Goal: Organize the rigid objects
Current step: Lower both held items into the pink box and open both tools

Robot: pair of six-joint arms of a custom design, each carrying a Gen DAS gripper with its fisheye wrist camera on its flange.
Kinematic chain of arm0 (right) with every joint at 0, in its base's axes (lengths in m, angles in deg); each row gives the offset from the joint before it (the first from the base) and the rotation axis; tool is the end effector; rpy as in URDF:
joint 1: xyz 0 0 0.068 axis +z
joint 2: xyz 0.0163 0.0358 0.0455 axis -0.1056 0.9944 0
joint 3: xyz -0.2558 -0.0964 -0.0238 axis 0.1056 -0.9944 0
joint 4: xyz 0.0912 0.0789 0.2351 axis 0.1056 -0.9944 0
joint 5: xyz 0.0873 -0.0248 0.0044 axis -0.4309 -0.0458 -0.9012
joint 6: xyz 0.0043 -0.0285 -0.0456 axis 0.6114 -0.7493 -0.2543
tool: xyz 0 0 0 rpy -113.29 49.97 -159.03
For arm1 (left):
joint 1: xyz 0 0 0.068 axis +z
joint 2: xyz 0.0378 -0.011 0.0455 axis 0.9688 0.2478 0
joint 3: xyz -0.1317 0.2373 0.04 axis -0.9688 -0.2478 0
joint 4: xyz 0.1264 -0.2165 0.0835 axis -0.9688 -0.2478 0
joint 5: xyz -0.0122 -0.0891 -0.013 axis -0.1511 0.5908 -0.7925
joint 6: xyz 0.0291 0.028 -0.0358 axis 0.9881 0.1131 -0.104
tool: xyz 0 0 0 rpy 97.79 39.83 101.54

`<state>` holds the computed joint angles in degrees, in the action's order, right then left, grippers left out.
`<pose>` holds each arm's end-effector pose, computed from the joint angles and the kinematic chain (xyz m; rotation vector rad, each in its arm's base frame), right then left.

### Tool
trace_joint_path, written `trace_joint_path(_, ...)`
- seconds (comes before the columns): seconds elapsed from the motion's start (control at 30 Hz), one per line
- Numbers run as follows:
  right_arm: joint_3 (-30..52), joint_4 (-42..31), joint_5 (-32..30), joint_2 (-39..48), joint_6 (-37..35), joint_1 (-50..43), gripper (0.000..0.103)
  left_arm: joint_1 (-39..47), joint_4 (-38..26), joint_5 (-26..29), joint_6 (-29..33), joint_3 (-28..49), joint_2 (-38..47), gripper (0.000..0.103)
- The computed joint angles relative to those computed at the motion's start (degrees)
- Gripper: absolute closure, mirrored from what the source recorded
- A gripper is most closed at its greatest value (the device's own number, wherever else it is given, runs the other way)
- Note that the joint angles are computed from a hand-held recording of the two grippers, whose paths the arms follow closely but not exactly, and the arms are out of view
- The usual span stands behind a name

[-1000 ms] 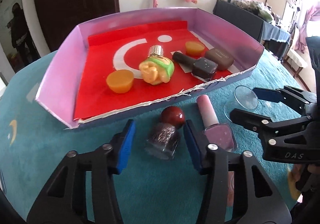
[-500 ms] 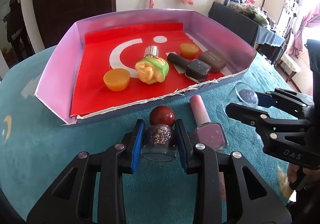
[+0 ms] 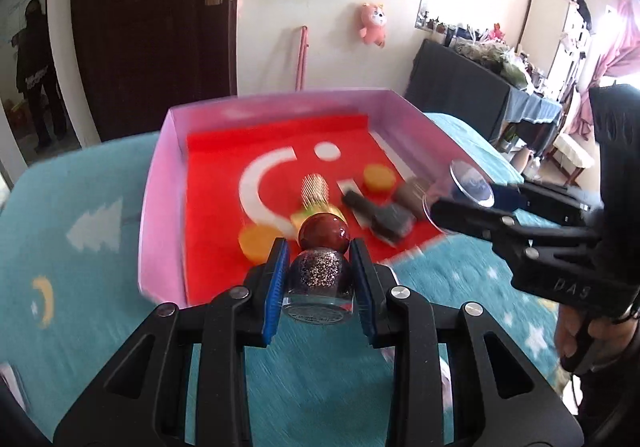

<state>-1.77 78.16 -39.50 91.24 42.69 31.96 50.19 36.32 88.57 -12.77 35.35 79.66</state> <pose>0.2527 0.1863 0.1967 -0.0985 2.2676 0.3105 0.2863 -0.1420 0.1923 0.5956 2.3140 -0.3862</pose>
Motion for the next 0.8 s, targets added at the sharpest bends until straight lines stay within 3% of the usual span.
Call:
trace_joint_path(0.13,13.0,-6.2,-4.7,8.7,-3.8,-5.3,0.06,1.8,-7.4,1.9,1.3,13.2,10.6,0.074)
trace_joint_path(0.2,20.0,-10.0,-6.1,14.2,-4.7,-7.4,0.06,1.6,-10.4,-0.3,2.2,19.5,15.9,0.074)
trace_joint_path(0.3,29.3,-15.3,-7.4,21.4,-5.3,-9.9,0.06,0.9,-11.2,-4.0,3.3,24.5,20.6,0.074)
trace_joint_path(0.4,36.5,-19.7,-9.1,27.1,-5.2,-11.6,0.06,1.1,-14.2,-4.0,3.0,29.8,25.5,0.074)
trace_joint_path(0.57,45.5,-26.5,-8.9,34.2,-6.8,-12.3,0.06,1.4,-15.0,-5.4,2.0,33.6,30.2,0.074)
trace_joint_path(0.8,50.1,-29.5,-8.9,39.1,-6.1,-12.9,0.06,1.3,-15.8,-5.6,1.0,35.9,32.5,0.074)
